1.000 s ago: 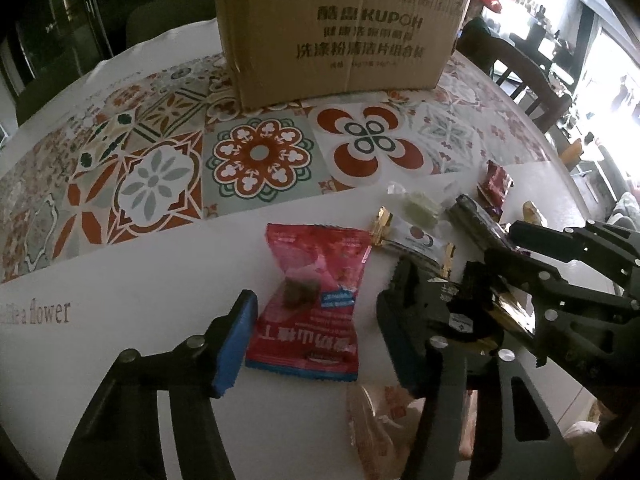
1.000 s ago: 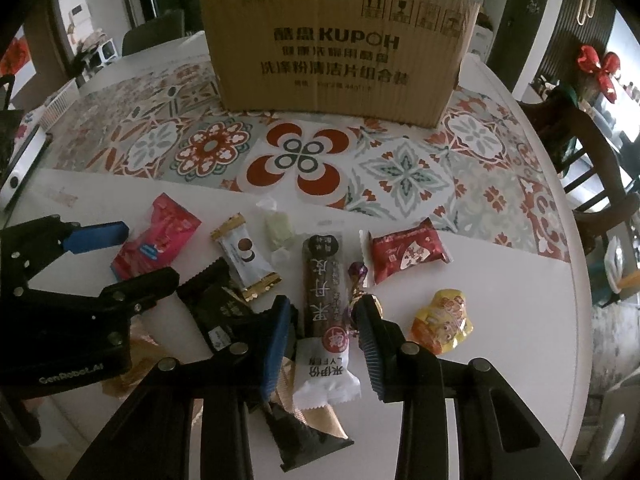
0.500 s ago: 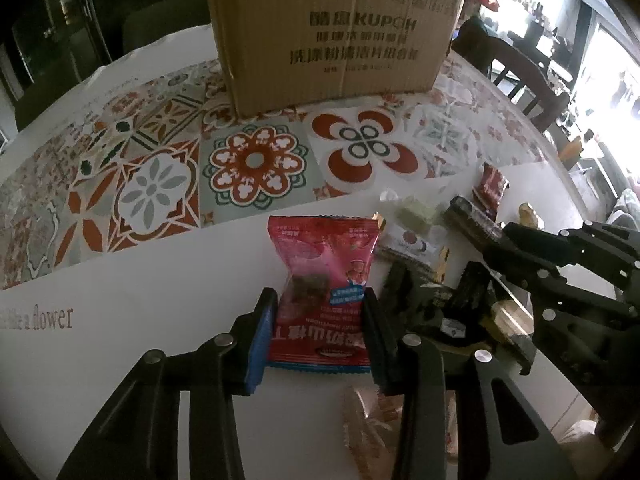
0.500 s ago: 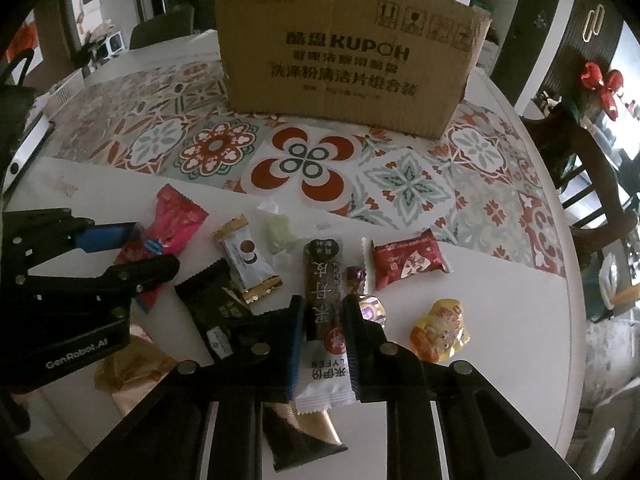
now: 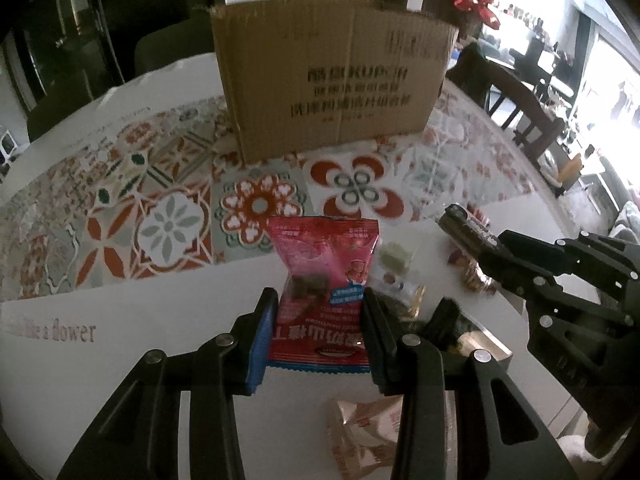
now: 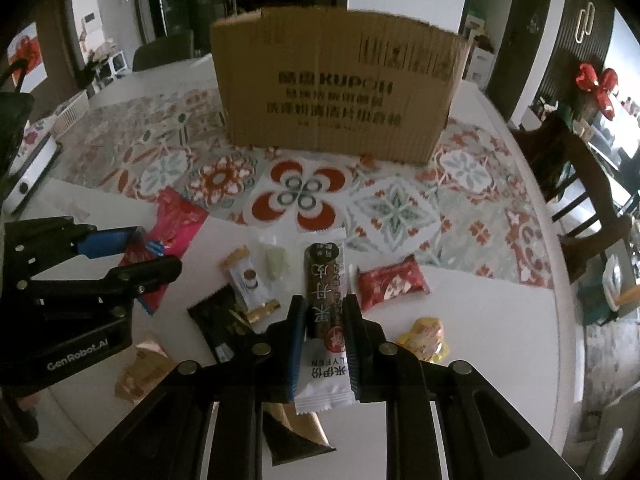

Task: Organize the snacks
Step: 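Close the left tool on the red candy bag and lift it, then carry the red bag over the box and open the left tool to drop it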

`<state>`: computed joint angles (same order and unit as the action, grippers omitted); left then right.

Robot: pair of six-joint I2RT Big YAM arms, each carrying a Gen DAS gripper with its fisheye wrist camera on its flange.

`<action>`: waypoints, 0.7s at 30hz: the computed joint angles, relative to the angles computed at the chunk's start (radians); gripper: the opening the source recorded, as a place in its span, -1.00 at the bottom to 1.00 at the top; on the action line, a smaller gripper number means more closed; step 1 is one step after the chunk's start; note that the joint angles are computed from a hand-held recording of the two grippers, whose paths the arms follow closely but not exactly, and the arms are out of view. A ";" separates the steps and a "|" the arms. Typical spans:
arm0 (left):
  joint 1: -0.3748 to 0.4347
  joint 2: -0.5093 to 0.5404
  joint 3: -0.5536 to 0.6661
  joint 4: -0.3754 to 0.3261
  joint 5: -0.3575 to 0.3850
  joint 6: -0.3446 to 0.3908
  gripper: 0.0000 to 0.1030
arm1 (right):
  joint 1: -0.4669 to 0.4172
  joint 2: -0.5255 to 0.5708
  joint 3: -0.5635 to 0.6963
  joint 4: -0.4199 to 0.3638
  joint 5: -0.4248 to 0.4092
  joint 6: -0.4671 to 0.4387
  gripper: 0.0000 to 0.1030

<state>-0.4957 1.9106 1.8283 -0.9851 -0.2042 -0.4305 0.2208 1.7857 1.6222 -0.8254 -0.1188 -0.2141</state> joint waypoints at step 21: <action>-0.015 0.001 0.197 -0.014 -0.169 -0.021 -0.23 | -0.034 -0.056 0.086 0.135 -0.110 0.020 -0.62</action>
